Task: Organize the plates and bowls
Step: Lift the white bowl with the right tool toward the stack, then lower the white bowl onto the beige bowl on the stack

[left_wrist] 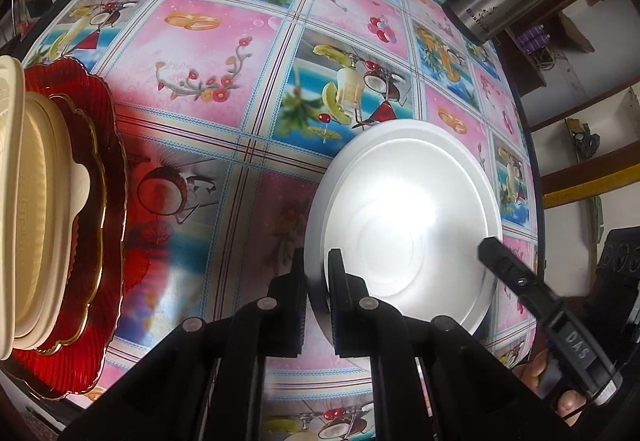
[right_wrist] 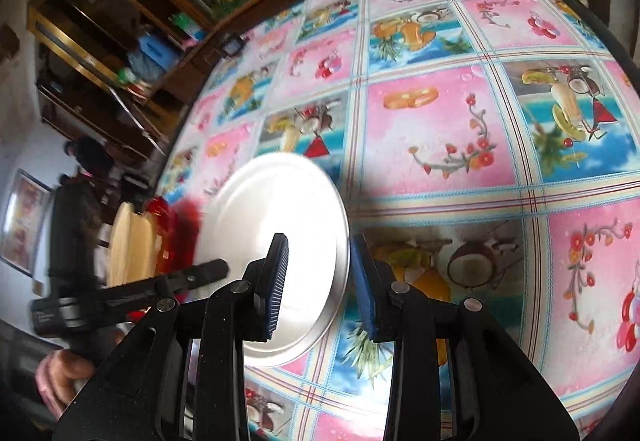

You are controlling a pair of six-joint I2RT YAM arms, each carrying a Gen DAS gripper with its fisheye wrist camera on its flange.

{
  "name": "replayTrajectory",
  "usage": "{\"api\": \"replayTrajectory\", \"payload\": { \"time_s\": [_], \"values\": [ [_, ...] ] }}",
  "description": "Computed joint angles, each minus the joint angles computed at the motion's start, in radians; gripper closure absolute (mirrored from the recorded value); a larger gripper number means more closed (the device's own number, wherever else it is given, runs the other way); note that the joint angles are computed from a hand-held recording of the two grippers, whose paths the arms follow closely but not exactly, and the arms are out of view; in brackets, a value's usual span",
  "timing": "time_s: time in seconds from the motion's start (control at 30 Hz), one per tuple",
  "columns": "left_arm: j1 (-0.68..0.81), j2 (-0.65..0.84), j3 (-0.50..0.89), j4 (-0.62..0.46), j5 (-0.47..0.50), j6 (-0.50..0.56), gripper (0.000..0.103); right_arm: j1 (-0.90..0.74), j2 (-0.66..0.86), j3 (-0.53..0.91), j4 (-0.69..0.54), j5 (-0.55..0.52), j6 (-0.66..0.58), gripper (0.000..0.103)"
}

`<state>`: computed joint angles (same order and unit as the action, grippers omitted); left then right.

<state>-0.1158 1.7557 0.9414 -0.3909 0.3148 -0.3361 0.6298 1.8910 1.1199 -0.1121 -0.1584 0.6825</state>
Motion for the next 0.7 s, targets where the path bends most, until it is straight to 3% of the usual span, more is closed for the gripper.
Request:
{"api": "replayTrajectory", "payload": {
  "time_s": [0.1, 0.17, 0.43, 0.7],
  "values": [
    [-0.003, 0.004, -0.005, 0.014, 0.000, -0.002, 0.095, 0.014, 0.040, 0.030, -0.033, 0.013, 0.017, 0.074],
    [-0.005, 0.005, -0.010, 0.027, 0.003, -0.003, 0.095, 0.023, 0.046, 0.026, -0.037, 0.051, 0.034, 0.092],
    [-0.021, -0.026, -0.034, 0.050, 0.007, 0.013, 0.096, 0.044, -0.010, -0.061, 0.038, 0.114, 0.099, 0.094],
    [0.050, -0.238, -0.089, 0.003, -0.013, 0.071, 0.095, 0.097, -0.097, -0.009, -0.012, 0.140, 0.096, 0.094]
  ]
}}
